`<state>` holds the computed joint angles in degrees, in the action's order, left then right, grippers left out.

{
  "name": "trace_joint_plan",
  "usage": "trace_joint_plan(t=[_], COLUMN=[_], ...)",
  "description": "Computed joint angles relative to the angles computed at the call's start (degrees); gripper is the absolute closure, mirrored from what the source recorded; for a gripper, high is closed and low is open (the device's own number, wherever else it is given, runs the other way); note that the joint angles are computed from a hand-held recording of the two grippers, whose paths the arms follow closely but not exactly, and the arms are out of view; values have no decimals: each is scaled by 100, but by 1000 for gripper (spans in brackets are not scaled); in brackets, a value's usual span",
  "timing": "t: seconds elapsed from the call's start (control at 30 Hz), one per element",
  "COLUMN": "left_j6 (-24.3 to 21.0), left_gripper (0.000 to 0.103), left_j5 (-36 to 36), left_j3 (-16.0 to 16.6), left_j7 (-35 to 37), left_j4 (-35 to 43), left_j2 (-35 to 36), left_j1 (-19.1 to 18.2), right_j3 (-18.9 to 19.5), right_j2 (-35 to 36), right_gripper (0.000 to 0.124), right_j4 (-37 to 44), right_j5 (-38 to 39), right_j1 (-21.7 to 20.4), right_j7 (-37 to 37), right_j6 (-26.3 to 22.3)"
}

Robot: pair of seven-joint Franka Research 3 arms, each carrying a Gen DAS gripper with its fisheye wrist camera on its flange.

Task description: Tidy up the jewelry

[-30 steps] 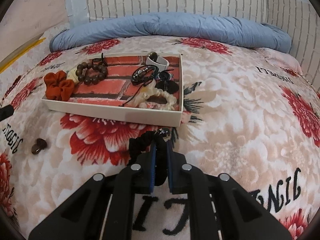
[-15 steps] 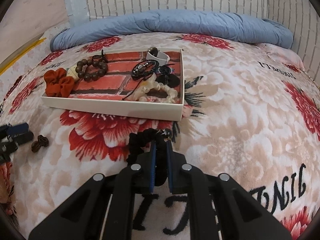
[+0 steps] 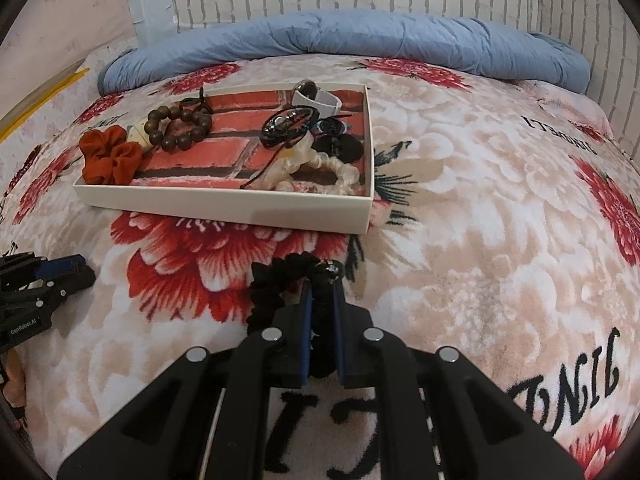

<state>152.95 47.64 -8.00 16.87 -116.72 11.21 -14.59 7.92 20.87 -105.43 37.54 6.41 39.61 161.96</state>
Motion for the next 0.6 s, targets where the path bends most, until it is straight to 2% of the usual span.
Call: trace_joint_plan(t=[0.23, 0.4, 0.5, 0.6], left_j6=[-98, -70, -193, -124], left_gripper=[78, 78, 78, 78], left_j5=[317, 573, 688, 654], left_j3=[-10, -40, -41, 22], left_j7=[-289, -430, -412, -381], left_j4=[-61, 167, 607, 1050], left_j2=[-273, -443, -332, -103], left_j1=[-30, 68, 105, 167], right_j3=[225, 229, 146, 63], right_j2=[-240, -343, -218, -21], right_gripper=[114, 114, 114, 114], right_j4=[-120, 98, 466, 851], right_j5=[459, 838, 805, 610], right_j1=[-130, -77, 32, 157], right_j7=[-474, -716, -573, -284], right_j6=[131, -43, -187, -286])
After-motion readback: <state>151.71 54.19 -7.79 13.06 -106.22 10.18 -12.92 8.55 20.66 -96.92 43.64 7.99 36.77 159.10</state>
